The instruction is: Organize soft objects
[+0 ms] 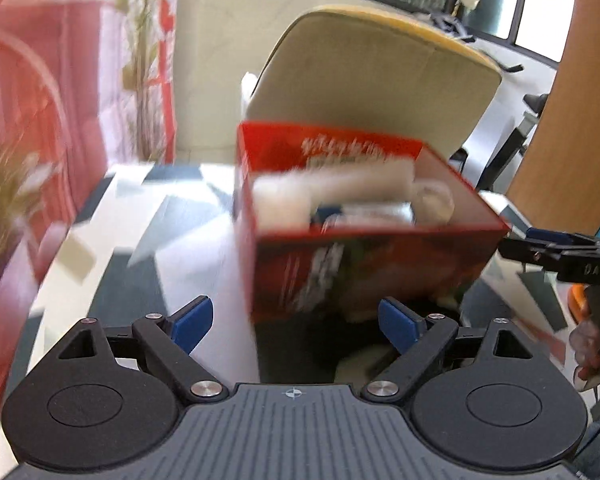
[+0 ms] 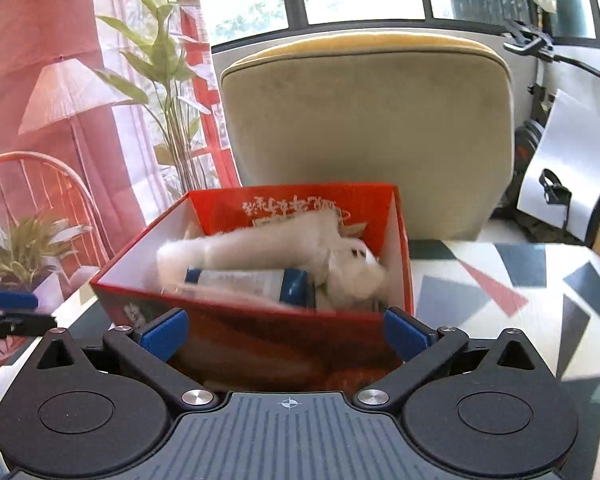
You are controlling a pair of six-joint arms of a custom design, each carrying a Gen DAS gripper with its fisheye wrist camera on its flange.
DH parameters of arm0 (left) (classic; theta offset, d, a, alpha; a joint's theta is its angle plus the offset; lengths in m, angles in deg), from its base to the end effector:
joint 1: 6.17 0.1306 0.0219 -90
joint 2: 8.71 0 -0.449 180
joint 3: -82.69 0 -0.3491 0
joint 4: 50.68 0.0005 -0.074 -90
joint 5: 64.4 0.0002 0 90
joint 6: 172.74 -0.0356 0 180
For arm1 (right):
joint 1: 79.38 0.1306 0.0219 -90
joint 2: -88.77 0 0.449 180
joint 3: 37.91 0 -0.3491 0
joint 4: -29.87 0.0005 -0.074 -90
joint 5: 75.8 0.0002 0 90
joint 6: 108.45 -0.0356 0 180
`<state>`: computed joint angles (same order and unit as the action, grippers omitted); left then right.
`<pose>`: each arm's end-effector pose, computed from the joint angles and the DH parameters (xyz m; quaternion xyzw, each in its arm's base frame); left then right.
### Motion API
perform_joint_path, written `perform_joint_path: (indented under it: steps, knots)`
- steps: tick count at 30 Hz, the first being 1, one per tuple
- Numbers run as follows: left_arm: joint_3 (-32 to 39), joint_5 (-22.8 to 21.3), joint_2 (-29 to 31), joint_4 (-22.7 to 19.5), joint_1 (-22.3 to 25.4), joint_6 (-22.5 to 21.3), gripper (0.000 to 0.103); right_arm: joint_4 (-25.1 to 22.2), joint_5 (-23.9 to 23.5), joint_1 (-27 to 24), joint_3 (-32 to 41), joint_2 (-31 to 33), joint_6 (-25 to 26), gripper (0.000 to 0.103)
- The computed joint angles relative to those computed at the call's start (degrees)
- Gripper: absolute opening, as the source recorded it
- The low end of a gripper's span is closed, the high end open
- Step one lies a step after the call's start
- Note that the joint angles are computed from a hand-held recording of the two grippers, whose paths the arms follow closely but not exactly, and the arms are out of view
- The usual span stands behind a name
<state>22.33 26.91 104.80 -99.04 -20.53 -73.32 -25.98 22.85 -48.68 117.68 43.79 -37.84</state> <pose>0.6091 -0.1573 0.5058 0.0440 0.9133 -0.0936 0.3940 0.6525 0.3806 0.5074 -0.0528 0.8847 0.1333 0.4435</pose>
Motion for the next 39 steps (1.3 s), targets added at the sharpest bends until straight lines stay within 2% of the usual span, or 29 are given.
perform_joint_path:
  steps: [5, 9, 12, 15, 17, 21, 25, 26, 27, 32, 34, 36, 39]
  knots:
    - [-6.8, 1.3, -2.6, -0.6, 0.0, 3.5, 0.090, 8.4, 0.6, 1.1, -16.4, -6.7, -1.0, 0.102]
    - [-10.8, 2.7, -3.9, -1.2, -0.7, 5.8, 0.083, 10.6, -1.0, 1.8, -24.1, -9.7, -2.0, 0.102]
    - [-13.0, 2.7, -4.5, -1.5, -1.2, 6.8, 0.083, 12.3, -1.9, 2.6, -28.9, -11.6, -2.5, 0.102]
    - [-13.8, 3.2, -4.6, -2.4, -1.0, 7.8, 0.081, 13.2, -1.8, 3.3, -32.2, -12.8, -3.3, 0.101]
    - [-14.2, 3.4, -4.7, -2.7, -1.0, 8.5, 0.081, 12.2, -2.7, 3.5, -33.2, -13.2, -4.1, 0.092]
    - [-14.4, 4.2, -4.4, -4.1, -1.6, 8.1, 0.080, 9.2, -2.3, 3.6, -33.2, -13.1, -4.8, 0.082]
    - [-14.5, 4.1, -4.1, -4.7, -1.9, 7.9, 0.080, 10.1, -3.0, 3.4, -34.8, -13.9, -5.5, 0.080]
    - [-14.5, 4.1, -4.0, -4.7, -1.8, 8.1, 0.076, 10.1, -3.1, 3.3, -34.9, -14.0, -5.6, 0.079]
    - [-14.8, 3.8, -4.0, -4.4, -1.8, 8.5, 0.062, 9.9, -3.3, 3.3, -34.9, -13.9, -5.6, 0.078]
    - [-16.4, 4.0, -4.5, -2.1, -0.9, 11.5, 0.034, 8.9, -3.5, 3.1, -35.2, -13.8, -6.7, 0.073]
    - [-16.4, 3.0, -4.5, -1.4, -1.1, 11.5, 0.029, 8.9, -4.1, 2.8, -35.4, -13.8, -7.2, 0.065]
    - [-16.4, 2.2, -4.6, -0.9, -1.4, 11.4, 0.025, 8.5, -5.0, 2.6, -35.3, -13.5, -7.5, 0.064]
    - [-16.3, 1.9, -4.6, -0.7, -1.4, 11.9, 0.024, 7.1, -4.6, 2.7, -34.4, -13.0, -7.7, 0.065]
